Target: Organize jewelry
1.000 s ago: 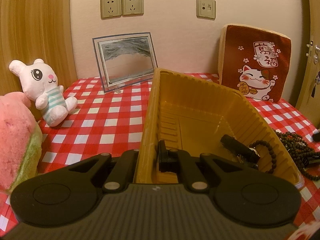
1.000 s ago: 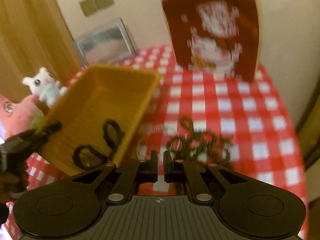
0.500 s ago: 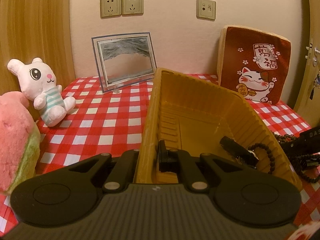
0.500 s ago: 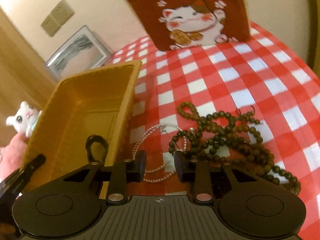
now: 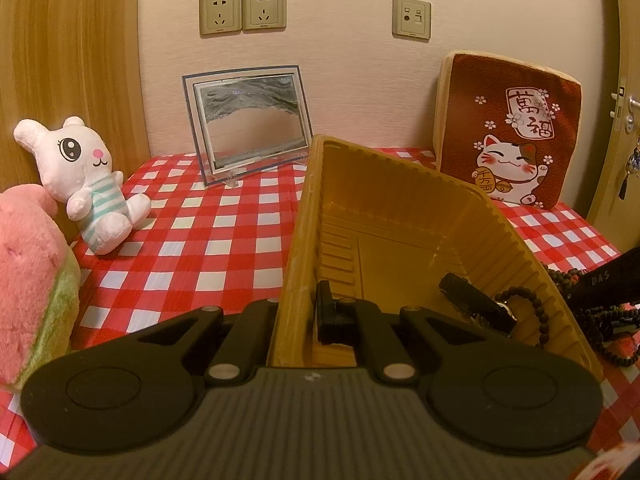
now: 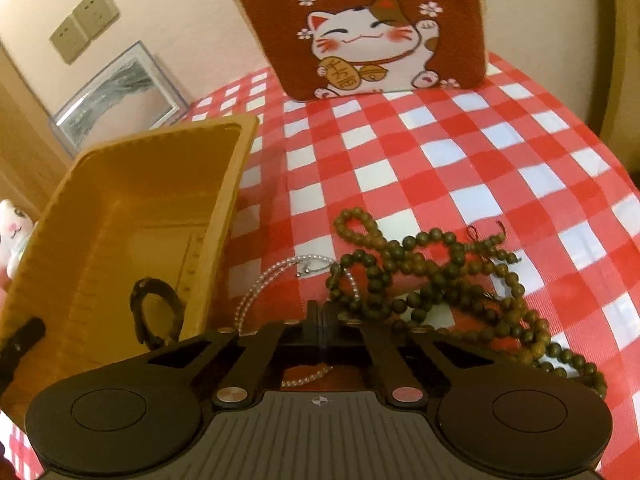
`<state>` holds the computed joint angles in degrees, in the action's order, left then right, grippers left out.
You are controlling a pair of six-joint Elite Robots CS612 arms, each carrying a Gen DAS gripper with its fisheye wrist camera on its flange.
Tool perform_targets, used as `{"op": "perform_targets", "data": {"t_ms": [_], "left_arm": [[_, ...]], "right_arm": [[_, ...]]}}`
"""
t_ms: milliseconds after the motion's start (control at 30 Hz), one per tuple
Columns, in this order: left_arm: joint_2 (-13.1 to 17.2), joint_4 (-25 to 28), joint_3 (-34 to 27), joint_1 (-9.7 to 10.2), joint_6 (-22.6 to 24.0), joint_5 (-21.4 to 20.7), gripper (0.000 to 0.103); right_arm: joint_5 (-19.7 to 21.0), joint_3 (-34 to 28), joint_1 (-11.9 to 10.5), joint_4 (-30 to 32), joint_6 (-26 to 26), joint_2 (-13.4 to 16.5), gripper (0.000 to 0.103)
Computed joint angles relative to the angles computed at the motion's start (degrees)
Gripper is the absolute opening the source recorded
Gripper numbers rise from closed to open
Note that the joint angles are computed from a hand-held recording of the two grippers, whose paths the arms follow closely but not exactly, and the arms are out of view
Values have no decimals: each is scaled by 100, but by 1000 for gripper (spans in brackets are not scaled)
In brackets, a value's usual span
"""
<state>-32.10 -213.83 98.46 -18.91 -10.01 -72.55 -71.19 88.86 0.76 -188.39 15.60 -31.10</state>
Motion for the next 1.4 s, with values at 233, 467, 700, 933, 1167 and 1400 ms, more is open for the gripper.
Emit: {"op": "perform_targets", "data": {"t_ms": [233,467,700,933,1167,1400], "left_arm": [[2,-2,11,-3,-24,3,5],[5,-10,10,-2,-19,-1,5],[4,-5,17,2,22,-27,5],[1,-14,26,1,23,-29,5],[1,-19,27,0,29,-30,5],[-1,-17,30,0,30,-35,5]], "right_arm": [[850,410,-212,-775,-190,-151,0],[499,826,-210,-260,-1240,-531,1],[-127,511,-143,-329,-2133,-278,37],[-371,150,-39,-176,-2864,-55,29],[-392,257,-42,-334,-3040,-86,7],[527,855,-436,-1307,-1513,-579,7]]}}
